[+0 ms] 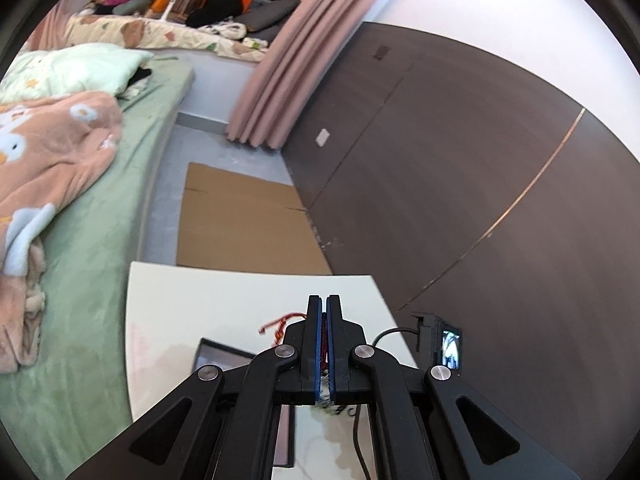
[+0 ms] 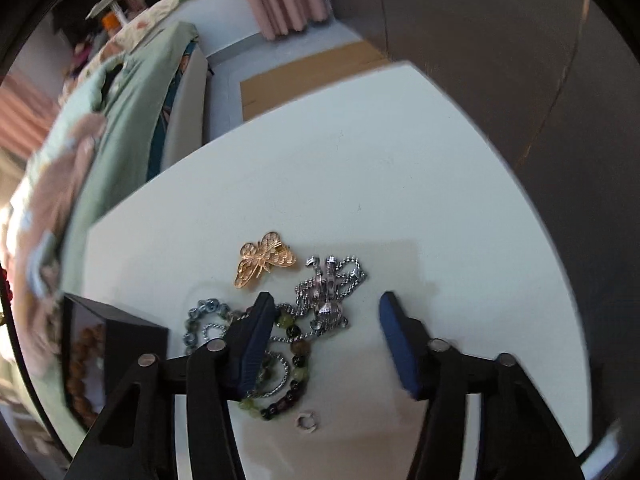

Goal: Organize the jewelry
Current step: 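Release the red necklace into the box with the left tool while the right grasps the silver chain, then lower the silver chain pendant into the black box and open the right tool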

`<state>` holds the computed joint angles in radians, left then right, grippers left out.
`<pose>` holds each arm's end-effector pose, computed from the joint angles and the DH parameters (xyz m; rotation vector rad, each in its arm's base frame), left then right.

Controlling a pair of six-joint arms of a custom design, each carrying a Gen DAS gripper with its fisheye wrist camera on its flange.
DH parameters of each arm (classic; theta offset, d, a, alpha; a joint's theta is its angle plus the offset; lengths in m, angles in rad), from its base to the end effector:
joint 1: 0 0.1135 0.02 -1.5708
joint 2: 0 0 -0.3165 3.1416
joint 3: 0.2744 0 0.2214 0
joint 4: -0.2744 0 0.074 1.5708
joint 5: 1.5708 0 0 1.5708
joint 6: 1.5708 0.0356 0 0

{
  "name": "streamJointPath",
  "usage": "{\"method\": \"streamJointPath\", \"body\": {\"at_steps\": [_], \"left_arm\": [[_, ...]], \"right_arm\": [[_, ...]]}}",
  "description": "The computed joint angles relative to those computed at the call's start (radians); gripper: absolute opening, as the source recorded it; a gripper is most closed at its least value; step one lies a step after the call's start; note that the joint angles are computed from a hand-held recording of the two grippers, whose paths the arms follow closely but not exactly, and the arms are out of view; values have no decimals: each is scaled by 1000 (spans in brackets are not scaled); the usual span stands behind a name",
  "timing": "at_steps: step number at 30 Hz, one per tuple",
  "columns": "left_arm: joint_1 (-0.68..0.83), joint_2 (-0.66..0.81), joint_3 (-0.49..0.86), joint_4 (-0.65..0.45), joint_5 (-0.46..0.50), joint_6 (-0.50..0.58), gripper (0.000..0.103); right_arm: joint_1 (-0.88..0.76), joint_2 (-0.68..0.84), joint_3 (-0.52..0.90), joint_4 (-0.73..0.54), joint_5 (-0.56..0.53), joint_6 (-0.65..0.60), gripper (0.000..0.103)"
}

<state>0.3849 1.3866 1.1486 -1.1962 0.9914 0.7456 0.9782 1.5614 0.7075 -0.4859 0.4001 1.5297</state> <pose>0.1929 0.0460 0.3401 0.5014 2.2708 -0.9760 0.1381 0.1803 0.2048 0.7929 2.5698 0.1265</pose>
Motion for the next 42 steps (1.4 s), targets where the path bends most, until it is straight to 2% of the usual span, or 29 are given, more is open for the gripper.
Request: {"method": "streamJointPath", "body": {"at_steps": [1,2,4,7,10,17,18,20,21,22,28,33,42], "left_arm": [[2,1,-3,2,-6,-1,1],[5,0,-12,11,-10,-2,1],[8,-9,-33,31,-25,-2,1],[-1,-11,-68,72,-59,-20,1],[-16,-11,-88,106,-103,-41,1],[-38,17,-101,124,-157,-65,2],[-34,19,-105,119,-157,-55,6],[-33,13,-114,122,-162,-46,29],[-32,10,-117,123,-162,-43,53],[-26,10,-121,122,-154,-38,66],[-24,8,-128,176,-159,-89,68],[7,25,-112,169,-131,-79,68],[45,51,-87,159,-89,-88,68]], "right_arm": [[4,-20,-16,34,-6,-7,21],[7,-31,-21,39,-14,-2,20],[29,-45,-22,19,-1,25,20],[82,-120,-63,57,41,74,20],[157,-168,-57,21,120,140,20],[281,-225,-2,-36,295,196,20],[302,-232,13,-51,325,199,20],[302,-243,34,-43,354,163,20],[310,-240,52,-46,370,155,20],[320,-239,70,-52,386,148,20],[364,-215,246,-151,500,79,20],[395,-176,421,-282,565,45,20],[426,-53,813,-527,668,-73,20]]}}
